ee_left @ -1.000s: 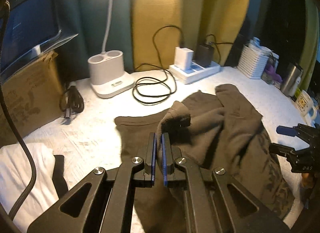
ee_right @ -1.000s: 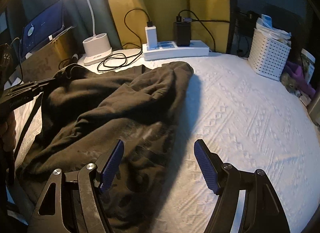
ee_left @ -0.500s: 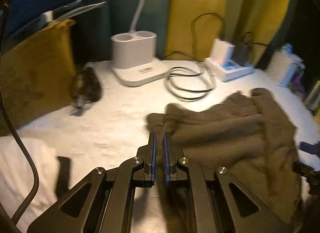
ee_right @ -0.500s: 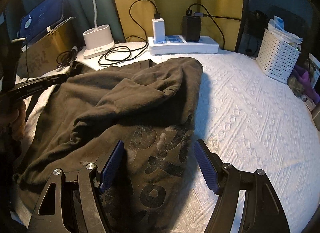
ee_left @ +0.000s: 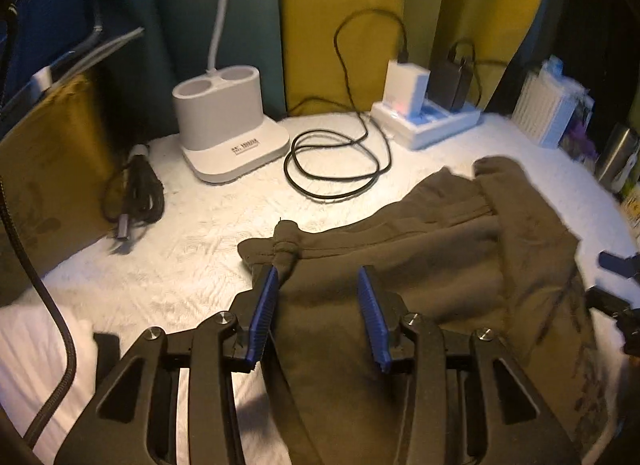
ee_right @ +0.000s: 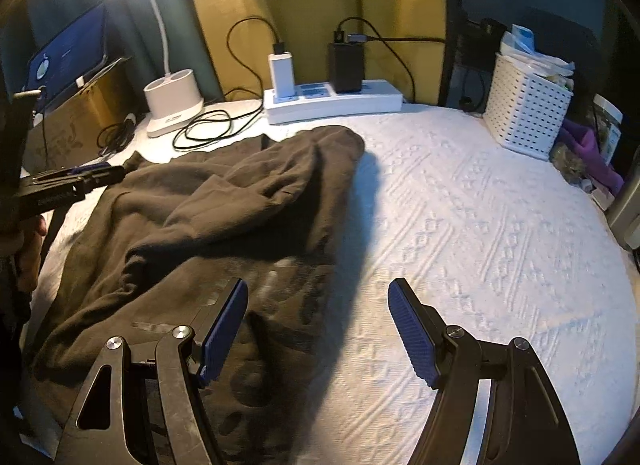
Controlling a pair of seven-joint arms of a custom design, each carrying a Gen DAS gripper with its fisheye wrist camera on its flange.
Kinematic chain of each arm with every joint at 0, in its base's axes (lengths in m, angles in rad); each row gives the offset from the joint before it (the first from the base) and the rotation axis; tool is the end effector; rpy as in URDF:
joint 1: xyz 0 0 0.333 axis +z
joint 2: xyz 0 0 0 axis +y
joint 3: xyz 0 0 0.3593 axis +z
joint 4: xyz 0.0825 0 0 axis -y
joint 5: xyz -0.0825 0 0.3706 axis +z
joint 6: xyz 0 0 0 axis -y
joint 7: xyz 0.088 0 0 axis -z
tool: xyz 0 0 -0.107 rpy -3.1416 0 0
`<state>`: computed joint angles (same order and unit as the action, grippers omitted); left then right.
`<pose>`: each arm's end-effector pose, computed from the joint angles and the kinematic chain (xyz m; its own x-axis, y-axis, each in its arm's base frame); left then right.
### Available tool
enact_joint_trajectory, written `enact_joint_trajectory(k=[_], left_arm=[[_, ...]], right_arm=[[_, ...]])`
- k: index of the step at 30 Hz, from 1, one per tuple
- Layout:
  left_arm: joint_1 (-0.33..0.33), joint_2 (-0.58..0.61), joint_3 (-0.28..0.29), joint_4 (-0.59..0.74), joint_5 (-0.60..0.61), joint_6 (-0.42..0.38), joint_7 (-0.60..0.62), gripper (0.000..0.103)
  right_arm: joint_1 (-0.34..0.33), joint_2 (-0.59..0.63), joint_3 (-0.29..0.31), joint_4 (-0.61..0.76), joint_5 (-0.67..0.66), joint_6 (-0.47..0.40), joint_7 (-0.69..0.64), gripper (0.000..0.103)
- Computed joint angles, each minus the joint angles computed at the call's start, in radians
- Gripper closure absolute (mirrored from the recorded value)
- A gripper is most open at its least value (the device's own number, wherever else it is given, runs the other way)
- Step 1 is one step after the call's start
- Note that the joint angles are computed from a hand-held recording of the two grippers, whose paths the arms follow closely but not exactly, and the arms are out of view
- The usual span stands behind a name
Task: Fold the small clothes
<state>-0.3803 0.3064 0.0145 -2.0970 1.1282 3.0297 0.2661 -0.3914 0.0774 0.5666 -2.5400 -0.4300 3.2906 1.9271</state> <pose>0.5352 -0.2787 0.3676 -0.1637 -0.9860 0.0325 -0.7602 0.1051 -0.6411 0.4793 0.1258 0.3795 0.2634 -0.9636 -0.0464 -0.7589 -0.1773 -0.6266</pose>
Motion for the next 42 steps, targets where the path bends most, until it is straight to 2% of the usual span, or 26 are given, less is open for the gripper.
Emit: enact_joint_trajectory(k=[3,5,6,7,8,10,12,15,17,18,19,21,23,27,29,32,36,39,42], left_arm=[[0.022,0.035,-0.027,0.029,-0.083,-0.033,0.084,0.061],[0.006,0.052,0.005,0.039,-0.070,0.012,0.077,0.062],[-0.019,0.061,0.041,0.047,-0.036,0.040,0.047,0.069],[-0.030,0.069,0.056,0.056,-0.031,0.042,0.043,0.100],[-0.026,0.075,0.045,0.062,-0.069,0.011,0.074,0.100],[-0.063,0.082,0.089,0.077,-0.029,-0.012,0.013,0.100],[-0.069,0.079,0.090,0.082,-0.010,-0.044,-0.012,0.100],[-0.062,0.051,0.052,0.079,0.005,-0.113,-0.023,0.099],[-0.070,0.027,0.038,0.077,0.056,-0.159,-0.055,0.097],[-0.072,0.017,0.030,0.076,0.082,-0.178,-0.077,0.087],[-0.074,0.002,0.021,0.071,0.106,-0.193,-0.101,0.067],[-0.066,-0.029,0.005,0.056,0.178,-0.153,-0.184,0.050],[-0.044,-0.043,-0.032,0.050,0.181,-0.118,-0.166,0.048],[-0.022,-0.040,-0.127,0.062,0.104,-0.099,-0.023,0.048],[-0.026,-0.015,-0.155,0.083,0.031,-0.091,0.069,0.048],[-0.057,0.010,-0.173,0.108,-0.061,-0.104,0.180,0.048],[-0.099,0.049,-0.178,0.153,-0.148,-0.134,0.307,0.048],[-0.128,0.092,-0.179,0.203,-0.223,-0.185,0.398,0.048],[-0.166,0.128,-0.157,0.244,-0.270,-0.231,0.450,0.048]], right_arm=[[-0.043,0.018,0.028,0.013,-0.010,0.001,0.002,0.029],[-0.017,0.030,-0.002,0.025,0.003,0.002,-0.010,0.029],[-0.009,0.035,-0.011,0.030,0.011,0.001,-0.019,0.029],[0.014,0.041,-0.034,0.037,0.023,-0.001,-0.030,0.029],[0.034,0.048,-0.053,0.045,0.037,-0.003,-0.044,0.029],[0.046,0.060,-0.063,0.059,0.063,-0.009,-0.068,0.029],[0.045,0.068,-0.061,0.069,0.086,-0.011,-0.092,0.029],[0.014,0.068,-0.032,0.064,0.118,-0.005,-0.121,0.029],[-0.023,0.063,-0.001,0.054,0.125,0.003,-0.126,0.029],[-0.046,0.060,0.018,0.047,0.119,0.008,-0.120,0.029],[-0.072,0.056,0.037,0.041,0.106,0.012,-0.109,0.029],[-0.149,0.049,0.096,0.026,0.057,0.024,-0.068,0.029],[-0.241,0.040,0.166,0.012,-0.010,0.036,-0.013,0.029],[-0.425,0.031,0.300,-0.003,-0.176,0.056,0.121,0.029],[-0.502,0.025,0.350,-0.009,-0.265,0.068,0.194,0.029],[-0.583,0.026,0.391,-0.008,-0.389,0.085,0.295,0.029],[-0.625,0.036,0.389,-0.003,-0.509,0.103,0.392,0.029],[-0.626,0.052,0.362,0.004,-0.570,0.115,0.437,0.029],[-0.620,0.073,0.336,0.018,-0.628,0.123,0.477,0.029]])
